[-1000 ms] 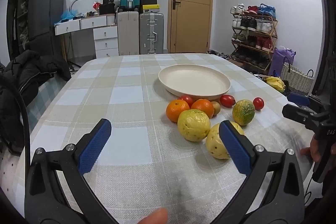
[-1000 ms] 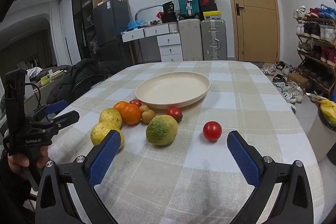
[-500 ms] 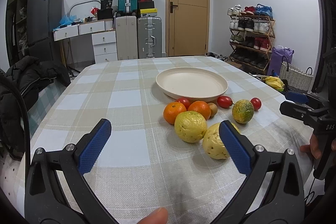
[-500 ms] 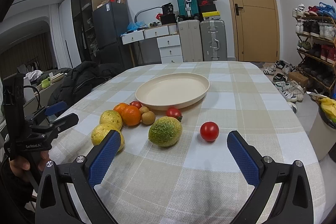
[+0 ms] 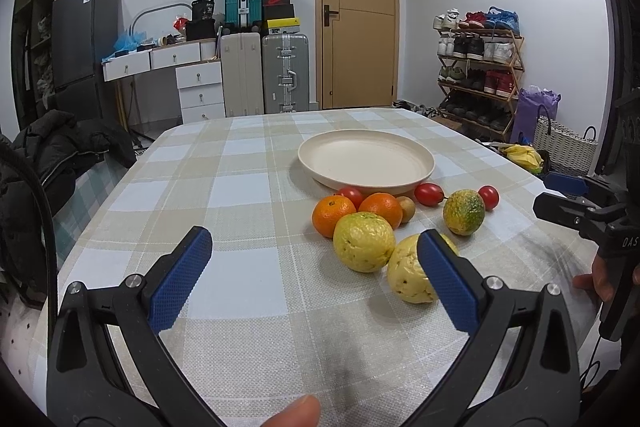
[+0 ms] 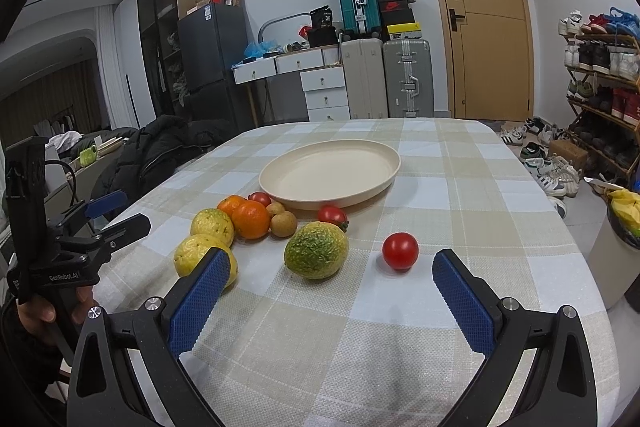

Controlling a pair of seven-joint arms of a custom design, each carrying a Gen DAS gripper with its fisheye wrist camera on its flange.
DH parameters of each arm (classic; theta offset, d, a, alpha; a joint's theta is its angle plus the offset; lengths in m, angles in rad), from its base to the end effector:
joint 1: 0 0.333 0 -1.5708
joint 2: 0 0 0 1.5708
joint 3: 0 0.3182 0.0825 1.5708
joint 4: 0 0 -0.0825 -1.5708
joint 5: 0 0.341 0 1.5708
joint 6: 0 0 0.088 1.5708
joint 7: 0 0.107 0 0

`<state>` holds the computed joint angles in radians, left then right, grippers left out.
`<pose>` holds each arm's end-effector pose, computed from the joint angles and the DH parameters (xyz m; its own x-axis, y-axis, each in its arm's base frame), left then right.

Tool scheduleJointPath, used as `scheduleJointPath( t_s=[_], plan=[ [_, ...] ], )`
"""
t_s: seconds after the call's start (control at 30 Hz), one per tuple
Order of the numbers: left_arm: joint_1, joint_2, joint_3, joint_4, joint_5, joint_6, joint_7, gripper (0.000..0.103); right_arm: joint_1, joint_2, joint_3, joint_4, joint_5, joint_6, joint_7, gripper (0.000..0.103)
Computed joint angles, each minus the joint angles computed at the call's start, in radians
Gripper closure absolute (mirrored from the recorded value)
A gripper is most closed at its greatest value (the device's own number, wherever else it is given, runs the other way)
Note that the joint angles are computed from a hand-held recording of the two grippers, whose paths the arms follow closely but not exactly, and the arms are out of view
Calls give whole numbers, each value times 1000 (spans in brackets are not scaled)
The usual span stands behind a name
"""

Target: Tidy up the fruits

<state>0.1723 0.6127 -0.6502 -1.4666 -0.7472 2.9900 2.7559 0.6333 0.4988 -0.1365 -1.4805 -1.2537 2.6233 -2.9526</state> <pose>0.6922 -0.1639 0.4843 -0.6300 -0.7766 0.0060 -0.3340 0.2639 -0.9049 0.5929 0.3698 0.4667 -0.1667 -0.9716 -0.1677 -0.4270 0.2244 -0.8760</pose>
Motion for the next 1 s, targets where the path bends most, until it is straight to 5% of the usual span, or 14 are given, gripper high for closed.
scheduleJointPath(
  t_s=[1.0],
  plan=[
    [7, 3, -12, 1, -2, 0, -8, 1, 3, 1, 0, 2, -5, -16, 17, 0]
  ],
)
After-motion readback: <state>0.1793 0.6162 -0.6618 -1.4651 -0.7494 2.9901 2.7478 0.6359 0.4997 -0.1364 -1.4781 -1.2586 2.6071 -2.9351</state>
